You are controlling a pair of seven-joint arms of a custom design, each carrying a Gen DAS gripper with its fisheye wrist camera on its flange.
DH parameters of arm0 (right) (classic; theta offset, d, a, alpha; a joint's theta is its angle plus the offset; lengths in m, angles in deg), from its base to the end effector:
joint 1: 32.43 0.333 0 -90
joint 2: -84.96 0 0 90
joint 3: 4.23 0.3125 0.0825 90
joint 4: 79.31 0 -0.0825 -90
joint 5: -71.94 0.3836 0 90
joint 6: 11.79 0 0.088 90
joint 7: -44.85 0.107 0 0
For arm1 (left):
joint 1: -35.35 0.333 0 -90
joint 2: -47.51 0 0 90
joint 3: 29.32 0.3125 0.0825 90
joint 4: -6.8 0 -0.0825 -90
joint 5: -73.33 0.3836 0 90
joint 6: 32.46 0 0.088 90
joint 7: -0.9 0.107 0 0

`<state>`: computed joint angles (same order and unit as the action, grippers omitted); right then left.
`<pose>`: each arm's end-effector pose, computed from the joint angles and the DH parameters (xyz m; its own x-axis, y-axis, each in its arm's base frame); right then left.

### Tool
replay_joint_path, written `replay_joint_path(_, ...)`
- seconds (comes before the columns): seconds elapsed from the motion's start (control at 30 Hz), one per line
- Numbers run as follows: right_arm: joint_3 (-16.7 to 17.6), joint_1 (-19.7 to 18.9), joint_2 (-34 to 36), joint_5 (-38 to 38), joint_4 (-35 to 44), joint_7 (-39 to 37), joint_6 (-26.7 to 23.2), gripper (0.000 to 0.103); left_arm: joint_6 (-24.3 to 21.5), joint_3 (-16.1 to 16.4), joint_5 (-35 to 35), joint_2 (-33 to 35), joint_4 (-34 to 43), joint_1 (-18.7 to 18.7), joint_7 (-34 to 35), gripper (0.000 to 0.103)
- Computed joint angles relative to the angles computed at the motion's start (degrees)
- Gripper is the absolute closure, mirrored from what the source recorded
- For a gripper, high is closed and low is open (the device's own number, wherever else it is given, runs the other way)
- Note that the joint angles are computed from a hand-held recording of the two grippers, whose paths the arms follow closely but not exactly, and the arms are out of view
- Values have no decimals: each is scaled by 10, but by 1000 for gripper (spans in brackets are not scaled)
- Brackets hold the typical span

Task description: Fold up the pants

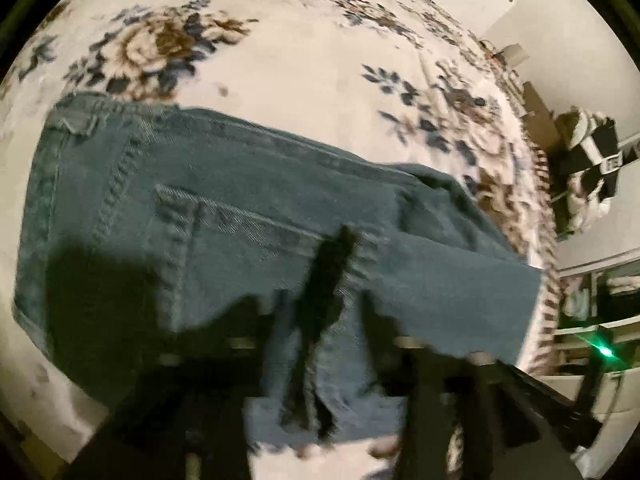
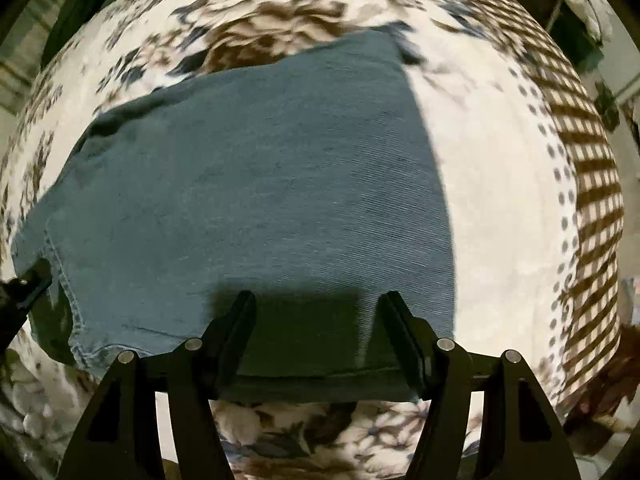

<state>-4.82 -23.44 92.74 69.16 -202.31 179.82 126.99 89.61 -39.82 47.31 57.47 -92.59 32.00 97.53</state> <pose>0.5643 0.0832 0.3497 -0.5627 -0.8236 -0.0709 -0.8142 0.5670 -0.1249 0.6136 -0.1640 0.4988 -0.1829 -0.8887 0.4205 -0.9717 0.0984 -0.2147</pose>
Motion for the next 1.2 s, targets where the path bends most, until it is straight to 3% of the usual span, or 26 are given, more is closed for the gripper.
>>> replay_joint_path(0.03, 1, 2, 5, -3, 8, 0, -7, 35, -4, -1, -5, -9, -10, 0, -4, 43)
replay_joint_path(0.17, 10, 9, 22, 14, 32, -19, -16, 35, -31, -6, -15, -25, -42, -9, 1, 44)
replay_joint_path(0.2, 13, 10, 26, 23, 36, -27, -18, 35, -30, -7, -9, -26, -48, -13, 6, 46)
replay_joint_path(0.27, 15, 14, 31, 30, 43, -35, -27, 35, 13, -10, 33, -39, -81, -27, 30, 84)
replay_joint_path(0.37, 15, 20, 40, 31, 54, -42, -43, 35, 27, -3, 8, -36, -95, -20, 71, 88)
replay_joint_path(0.5, 14, 26, 48, 26, 62, -44, -60, 33, 28, 0, -11, -42, -93, -17, 52, 86)
replay_joint_path(0.53, 15, 26, 47, 31, 62, -48, -60, 27, 29, 3, -21, -55, -99, -14, 40, 82)
replay_joint_path(0.6, 21, 21, 58, 59, 77, -66, -56, 21, 55, 12, -80, -92, -128, -5, 44, 56)
replay_joint_path(0.63, 22, 21, 56, 66, 78, -71, -54, 20, 77, 19, -101, -118, -150, 0, 41, 11)
replay_joint_path(0.67, 23, 22, 55, 70, 79, -75, -52, 20, 96, 29, -121, -141, -171, 5, 36, 0)
replay_joint_path(0.7, 25, 23, 55, 76, 83, -84, -51, 20, 115, 39, -137, -160, -191, 9, 30, 0)
replay_joint_path(0.77, 27, 27, 62, 76, 98, -98, -55, 20, 151, 55, -104, -178, -223, 28, -41, 0)
replay_joint_path(0.9, 29, 40, 101, 66, 160, -110, -83, 20, 168, 79, -100, -133, -230, 57, -146, 0)
replay_joint_path(1.0, 26, 43, 141, 66, 212, -112, -102, 20, 209, 79, -171, -90, -223, 70, -122, 3)
replay_joint_path(1.03, 25, 45, 153, 65, 226, -110, -108, 20, 240, 73, -210, -82, -220, 72, -87, 11)
replay_joint_path(1.07, 25, 48, 160, 63, 233, -105, -108, 20, 259, 67, -238, -81, -219, 73, -56, 39)
replay_joint_path(1.13, 21, 54, 172, 55, 250, -93, -113, 20, 277, 59, -250, -78, -211, 73, -33, 66)
replay_joint_path(1.2, 20, 59, 182, 50, 257, -85, -113, 20, 289, 55, -284, -83, -220, 75, -1, 67)
